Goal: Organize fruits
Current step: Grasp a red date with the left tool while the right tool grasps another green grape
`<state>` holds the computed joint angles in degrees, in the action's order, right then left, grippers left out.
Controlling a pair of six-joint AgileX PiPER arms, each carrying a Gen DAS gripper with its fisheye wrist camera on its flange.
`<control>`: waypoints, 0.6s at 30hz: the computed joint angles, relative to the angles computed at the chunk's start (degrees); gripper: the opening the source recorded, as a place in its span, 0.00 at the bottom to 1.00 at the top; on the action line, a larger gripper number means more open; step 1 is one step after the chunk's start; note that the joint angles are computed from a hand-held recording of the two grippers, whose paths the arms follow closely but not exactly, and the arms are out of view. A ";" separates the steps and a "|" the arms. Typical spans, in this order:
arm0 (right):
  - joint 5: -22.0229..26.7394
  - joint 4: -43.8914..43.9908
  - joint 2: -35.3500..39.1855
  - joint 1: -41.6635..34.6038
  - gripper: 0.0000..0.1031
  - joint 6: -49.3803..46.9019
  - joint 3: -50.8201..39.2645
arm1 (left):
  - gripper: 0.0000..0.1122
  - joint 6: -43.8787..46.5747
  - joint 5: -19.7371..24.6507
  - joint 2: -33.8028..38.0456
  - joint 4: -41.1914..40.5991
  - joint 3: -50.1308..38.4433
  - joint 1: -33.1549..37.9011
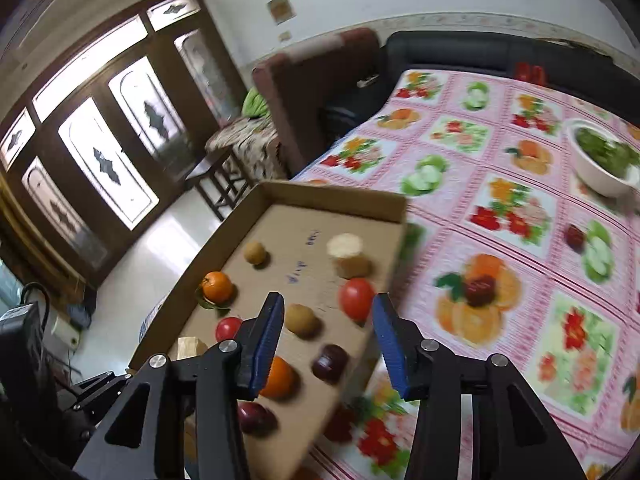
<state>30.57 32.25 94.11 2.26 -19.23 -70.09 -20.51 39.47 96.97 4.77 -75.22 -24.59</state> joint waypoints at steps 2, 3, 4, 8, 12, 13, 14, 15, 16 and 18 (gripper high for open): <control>-0.17 2.15 -2.17 -2.02 0.46 -1.76 2.73 | 0.38 0.53 0.41 0.03 -0.61 -0.56 -1.02; -0.44 3.13 -3.72 -3.56 0.46 -2.57 4.83 | 0.38 0.43 0.60 -0.03 -0.58 -0.81 -1.87; -0.59 4.05 -4.65 -4.60 0.47 -3.43 6.19 | 0.38 0.56 0.73 -0.10 -0.74 -1.05 -2.47; 0.03 9.80 -7.85 -10.20 0.48 -9.34 11.99 | 0.38 0.68 1.41 0.01 -0.88 -2.55 -5.55; 0.74 13.99 -11.25 -16.37 0.48 -14.58 18.20 | 0.38 0.60 2.41 0.79 -1.09 -4.31 -8.08; 0.96 14.58 -11.69 -17.60 0.48 -15.46 19.11 | 0.38 0.51 2.62 0.96 -1.16 -4.60 -8.57; 1.42 15.16 -12.26 -19.27 0.48 -16.38 20.15 | 0.38 1.08 2.87 1.23 -1.86 -4.98 -9.02; 1.82 15.93 -12.76 -20.70 0.48 -17.55 21.04 | 0.38 0.99 2.79 1.48 -1.88 -4.99 -9.51; 2.12 16.31 -13.19 -21.86 0.48 -18.32 21.66 | 0.38 0.71 2.96 1.71 -1.60 -5.26 -10.06; 2.95 17.15 -14.04 -24.60 0.48 -19.89 22.91 | 0.38 0.73 3.45 2.24 -1.62 -6.03 -11.00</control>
